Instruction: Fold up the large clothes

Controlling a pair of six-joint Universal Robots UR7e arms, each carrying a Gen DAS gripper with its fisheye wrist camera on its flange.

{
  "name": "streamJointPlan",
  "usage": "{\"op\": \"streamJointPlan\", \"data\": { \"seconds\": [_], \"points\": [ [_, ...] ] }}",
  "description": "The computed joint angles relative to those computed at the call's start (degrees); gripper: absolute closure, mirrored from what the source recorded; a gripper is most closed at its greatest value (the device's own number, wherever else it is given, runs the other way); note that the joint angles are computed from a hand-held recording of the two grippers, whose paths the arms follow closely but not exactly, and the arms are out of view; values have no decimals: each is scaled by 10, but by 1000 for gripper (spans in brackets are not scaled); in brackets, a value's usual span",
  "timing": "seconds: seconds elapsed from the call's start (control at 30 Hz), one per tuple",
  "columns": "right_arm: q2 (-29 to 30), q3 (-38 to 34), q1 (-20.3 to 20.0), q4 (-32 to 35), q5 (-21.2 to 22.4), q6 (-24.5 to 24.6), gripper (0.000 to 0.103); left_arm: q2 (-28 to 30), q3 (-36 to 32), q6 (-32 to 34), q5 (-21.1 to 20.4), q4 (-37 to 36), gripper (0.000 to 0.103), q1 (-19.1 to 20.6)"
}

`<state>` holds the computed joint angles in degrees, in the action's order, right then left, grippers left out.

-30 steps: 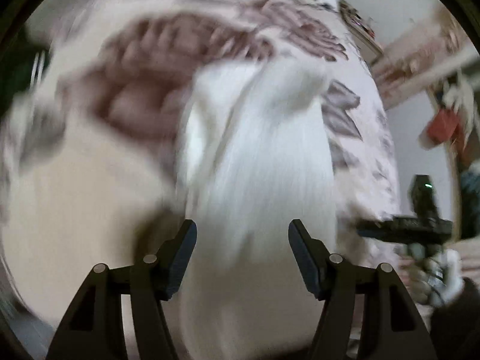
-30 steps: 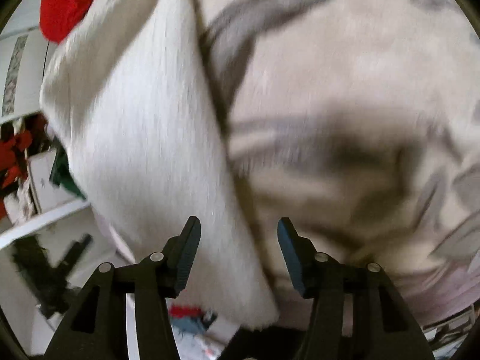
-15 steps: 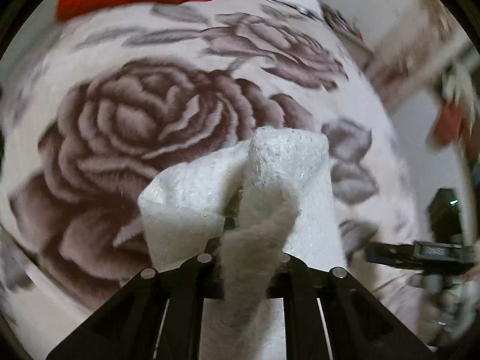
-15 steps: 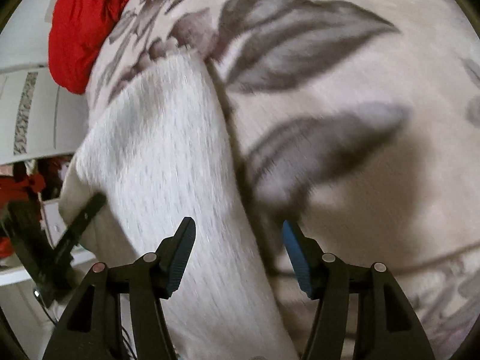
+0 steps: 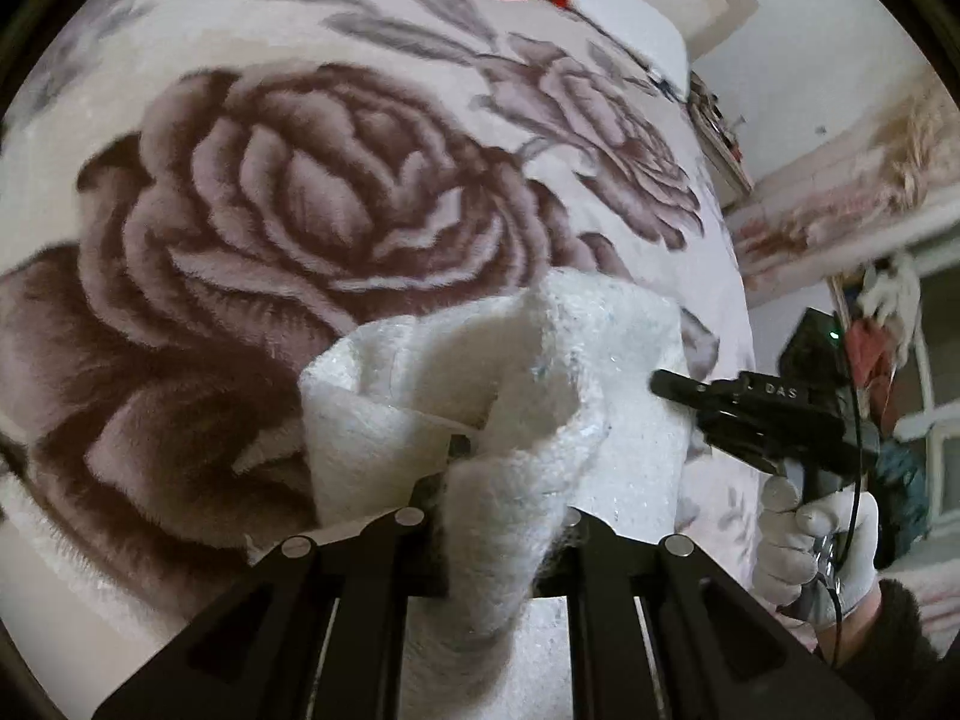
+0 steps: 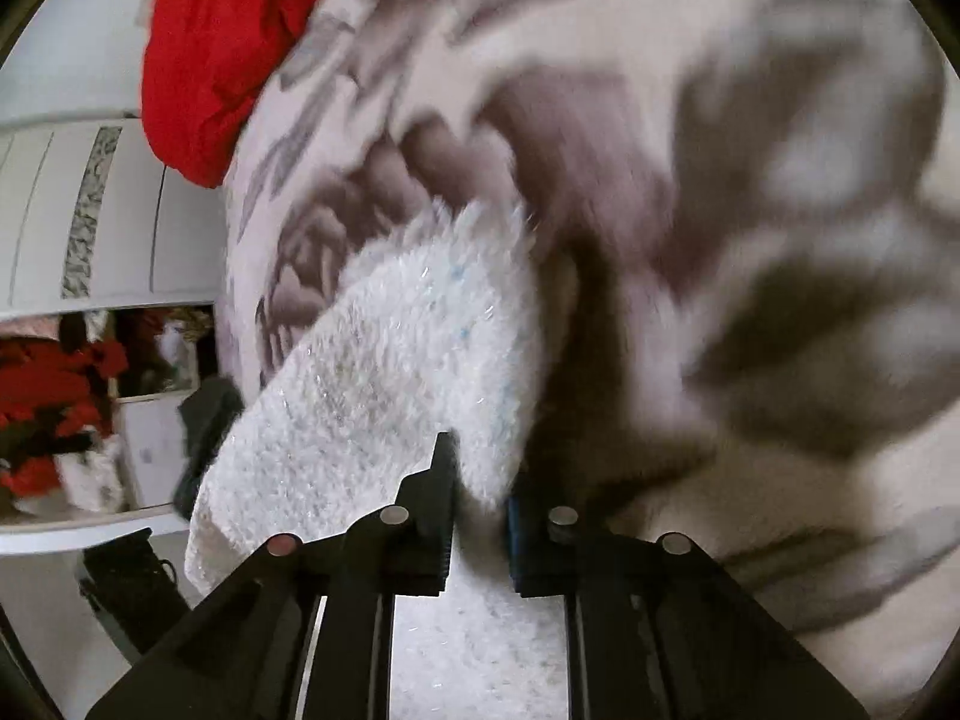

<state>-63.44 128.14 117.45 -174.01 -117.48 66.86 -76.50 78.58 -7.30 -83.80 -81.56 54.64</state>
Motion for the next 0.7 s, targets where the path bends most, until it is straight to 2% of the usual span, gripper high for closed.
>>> {"op": "streamJointPlan", "data": {
  "seconds": [0.1,0.17,0.23,0.27,0.3,0.33,0.47,0.53,0.57,0.6,0.63,0.67,0.7],
  "points": [
    [-8,-39,-17,137,-29,13,95,29,2,-1,-15,23,87,39],
    [0,-41,-44,145,11,4,94,27,-4,-9,-61,31,83,59],
    [-13,-29,-41,135,29,20,83,14,-23,-17,-92,51,67,63],
    [-26,-18,-32,124,46,18,69,0,-31,-19,-101,61,62,63],
    [-38,-7,-17,119,53,23,52,-14,-36,-21,-107,71,53,64],
    [-48,5,7,114,57,36,46,-31,-40,-22,-106,82,45,63],
    [-68,31,100,155,67,114,44,-121,-34,-47,-66,165,45,52],
    [-50,28,153,218,97,199,44,-174,-11,-77,-50,230,45,51],
    [-35,33,170,215,117,235,44,-190,-1,-89,-45,250,45,50],
    [-9,41,194,189,151,282,44,-218,20,-105,-37,280,45,50],
    [13,52,207,146,172,305,44,-231,31,-116,-35,294,45,50],
    [37,58,218,105,193,325,44,-251,49,-126,-38,305,48,51],
    [72,60,233,66,213,353,44,-275,71,-127,-47,300,55,51]
  ]
}}
